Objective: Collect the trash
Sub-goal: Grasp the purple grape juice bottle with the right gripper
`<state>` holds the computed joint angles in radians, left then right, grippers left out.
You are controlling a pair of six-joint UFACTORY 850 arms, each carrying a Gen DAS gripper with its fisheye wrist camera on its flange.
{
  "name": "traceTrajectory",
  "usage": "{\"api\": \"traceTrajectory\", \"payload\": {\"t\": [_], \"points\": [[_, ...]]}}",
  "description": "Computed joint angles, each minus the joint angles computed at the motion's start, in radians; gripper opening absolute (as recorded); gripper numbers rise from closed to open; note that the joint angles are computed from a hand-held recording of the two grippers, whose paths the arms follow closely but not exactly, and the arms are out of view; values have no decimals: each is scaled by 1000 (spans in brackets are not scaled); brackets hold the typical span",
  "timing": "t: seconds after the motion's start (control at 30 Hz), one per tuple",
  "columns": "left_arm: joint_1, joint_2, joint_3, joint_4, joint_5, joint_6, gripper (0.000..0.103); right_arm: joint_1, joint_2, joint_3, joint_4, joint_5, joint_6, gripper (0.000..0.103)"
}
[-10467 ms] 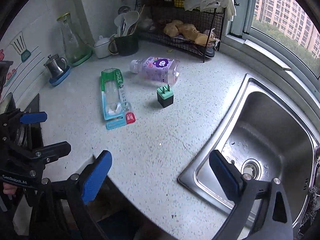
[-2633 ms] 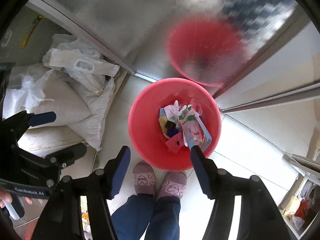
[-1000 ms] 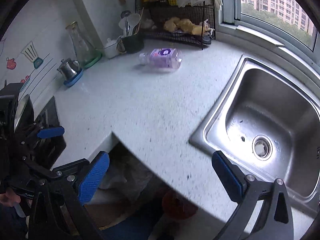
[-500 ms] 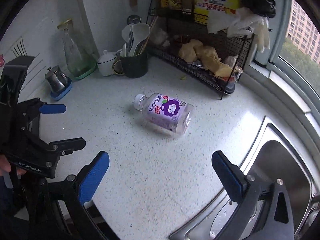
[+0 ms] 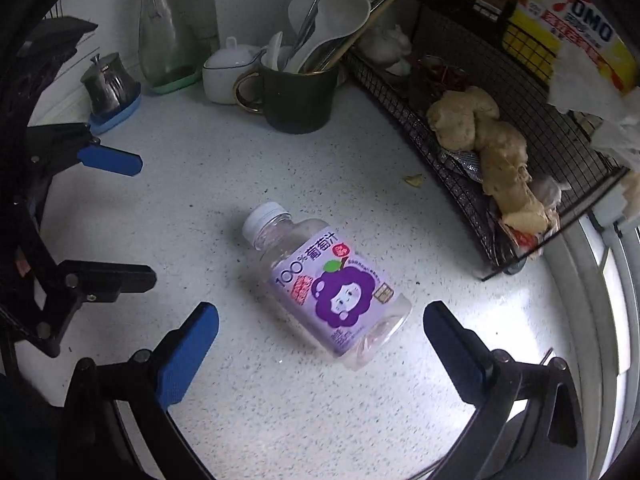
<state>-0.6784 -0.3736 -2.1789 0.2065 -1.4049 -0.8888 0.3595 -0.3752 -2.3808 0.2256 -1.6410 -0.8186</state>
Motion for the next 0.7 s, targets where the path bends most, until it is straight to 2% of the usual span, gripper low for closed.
{"api": "traceTrajectory", "payload": {"t": [0.1,0.17,0.27,0.47,0.57,0.63,0.67,0.7], "points": [[22,-2,16,-30,4,27,103,19,-87,-98,-42,-54,-27,102],[37,-4,27,-48,8,55,103,22,-157,-193,-41,-119,-43,102],[49,-2,50,-71,16,86,103,30,-207,-258,-40,-172,-89,102],[64,9,92,-100,35,103,103,54,-228,-250,-40,-245,-84,102],[66,23,119,-104,44,101,103,70,-188,-168,-51,-224,-80,102],[66,24,124,-102,41,99,103,78,-175,-139,-46,-222,-72,96],[66,26,127,-103,40,97,103,83,-143,-85,-54,-192,-76,89],[65,32,135,-103,42,94,103,89,-121,-45,-64,-173,-78,87]]}}
